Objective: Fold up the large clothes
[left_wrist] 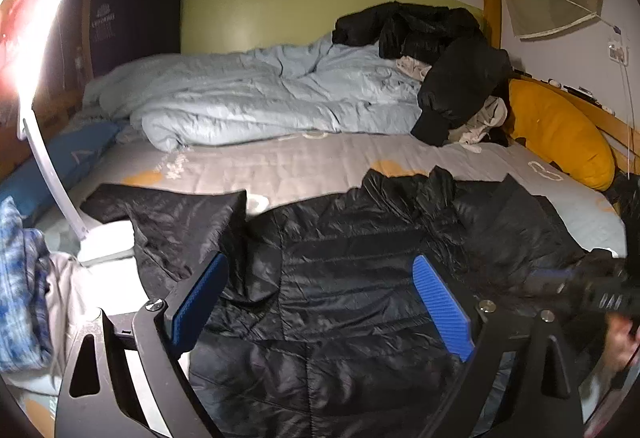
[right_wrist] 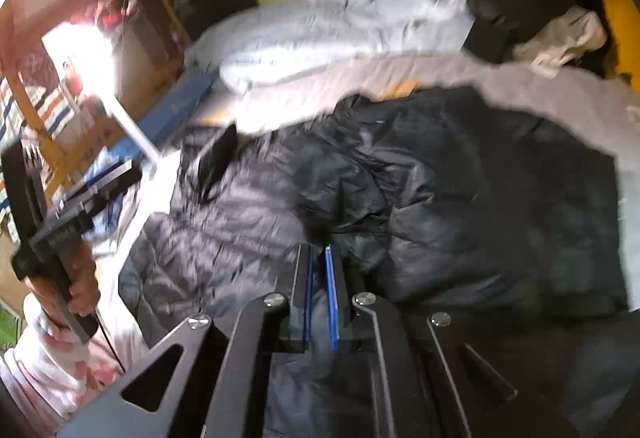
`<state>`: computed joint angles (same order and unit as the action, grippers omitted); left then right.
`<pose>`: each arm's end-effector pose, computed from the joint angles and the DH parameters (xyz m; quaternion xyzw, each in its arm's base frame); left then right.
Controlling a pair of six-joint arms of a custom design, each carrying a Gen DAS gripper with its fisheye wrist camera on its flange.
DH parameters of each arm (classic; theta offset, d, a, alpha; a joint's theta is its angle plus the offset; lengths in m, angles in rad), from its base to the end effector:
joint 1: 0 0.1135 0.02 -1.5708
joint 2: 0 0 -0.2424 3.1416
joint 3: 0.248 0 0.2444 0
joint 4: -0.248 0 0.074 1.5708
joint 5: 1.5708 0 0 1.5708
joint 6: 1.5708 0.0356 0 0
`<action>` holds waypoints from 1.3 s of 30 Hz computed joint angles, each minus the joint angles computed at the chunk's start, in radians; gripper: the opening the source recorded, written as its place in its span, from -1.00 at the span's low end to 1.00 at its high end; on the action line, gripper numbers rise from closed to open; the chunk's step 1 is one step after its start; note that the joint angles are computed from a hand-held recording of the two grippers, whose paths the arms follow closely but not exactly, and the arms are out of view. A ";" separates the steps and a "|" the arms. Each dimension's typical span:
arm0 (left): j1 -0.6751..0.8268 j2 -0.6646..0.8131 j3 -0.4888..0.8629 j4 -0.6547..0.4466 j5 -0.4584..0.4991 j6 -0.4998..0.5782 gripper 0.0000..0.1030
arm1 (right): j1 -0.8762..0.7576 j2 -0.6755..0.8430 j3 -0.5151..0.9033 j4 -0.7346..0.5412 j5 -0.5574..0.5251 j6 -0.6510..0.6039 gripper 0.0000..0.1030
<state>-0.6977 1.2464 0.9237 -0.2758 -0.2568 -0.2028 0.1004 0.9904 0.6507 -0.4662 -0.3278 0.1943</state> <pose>0.2173 -0.1704 0.2639 0.1568 0.8648 -0.0997 0.4665 0.2029 0.0320 0.2161 -0.0179 0.9172 0.2038 0.3420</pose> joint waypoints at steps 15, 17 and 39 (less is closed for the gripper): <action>-0.084 0.191 0.096 -0.009 0.182 -0.098 0.79 | -0.129 -0.186 0.045 -0.100 0.255 -0.010 0.17; -0.094 0.228 0.125 -0.003 0.235 -0.141 0.79 | -0.205 -0.172 0.055 -0.110 0.277 -0.025 0.17; -0.225 0.488 0.337 -0.014 0.233 -0.163 -0.99 | -0.483 -0.106 0.075 -0.199 0.088 -0.165 0.20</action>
<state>-0.9222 1.7341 1.2604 -0.2898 -0.0243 -0.3661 -0.3831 0.8845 0.7253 -0.6657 -0.2396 0.0294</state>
